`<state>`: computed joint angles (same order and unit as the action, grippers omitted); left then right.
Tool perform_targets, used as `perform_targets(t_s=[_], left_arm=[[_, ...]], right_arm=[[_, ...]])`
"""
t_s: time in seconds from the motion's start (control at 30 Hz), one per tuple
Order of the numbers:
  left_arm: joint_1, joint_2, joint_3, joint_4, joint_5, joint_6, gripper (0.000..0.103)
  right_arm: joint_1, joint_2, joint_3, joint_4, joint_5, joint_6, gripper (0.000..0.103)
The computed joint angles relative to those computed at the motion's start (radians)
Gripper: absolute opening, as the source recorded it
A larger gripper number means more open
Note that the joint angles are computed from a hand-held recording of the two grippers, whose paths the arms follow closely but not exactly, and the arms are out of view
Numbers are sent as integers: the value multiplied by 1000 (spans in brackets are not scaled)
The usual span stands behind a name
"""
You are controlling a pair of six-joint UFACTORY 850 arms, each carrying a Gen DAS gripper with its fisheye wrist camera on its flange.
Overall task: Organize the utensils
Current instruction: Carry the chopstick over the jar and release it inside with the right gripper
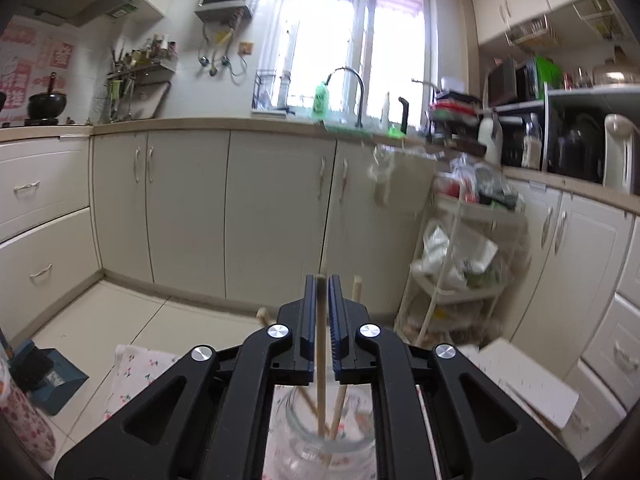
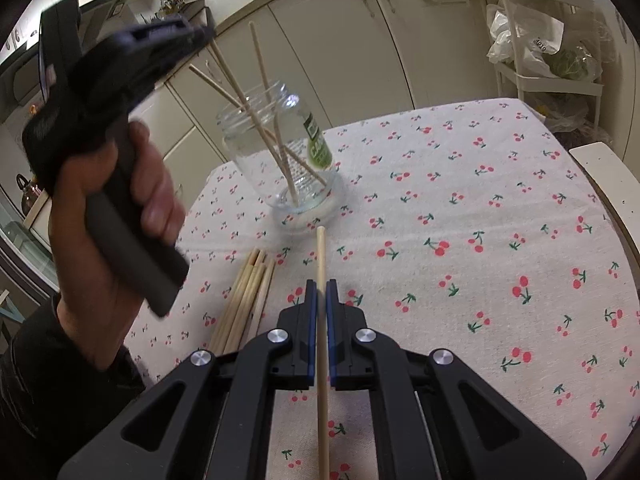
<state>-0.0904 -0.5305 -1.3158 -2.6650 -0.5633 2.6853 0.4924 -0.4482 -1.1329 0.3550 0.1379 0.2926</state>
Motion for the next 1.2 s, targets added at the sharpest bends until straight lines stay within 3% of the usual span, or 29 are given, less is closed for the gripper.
perform_targets(t_s=[0.03, 0.13, 0.33, 0.6, 0.87, 0.97, 1.2], left_arm=[[4, 10, 14, 5, 2, 0, 17], [18, 51, 74, -31, -17, 23, 53], [81, 154, 239, -116, -74, 27, 74], [191, 158, 328, 55, 49, -266, 76], [221, 141, 359, 90, 38, -308, 79], [231, 126, 343, 156, 44, -406, 82], [248, 115, 344, 192, 2, -472, 85]], right_arm=[[-1, 3, 4, 3, 8, -1, 5], [-2, 9, 14, 0, 39, 10, 5], [5, 19, 34, 53, 113, -43, 5], [8, 51, 47, 101, 179, -57, 5], [23, 77, -38, 211, 227, -188, 5], [21, 67, -97, 233, 260, -230, 5], [-3, 6, -216, 194, 348, -177, 5]])
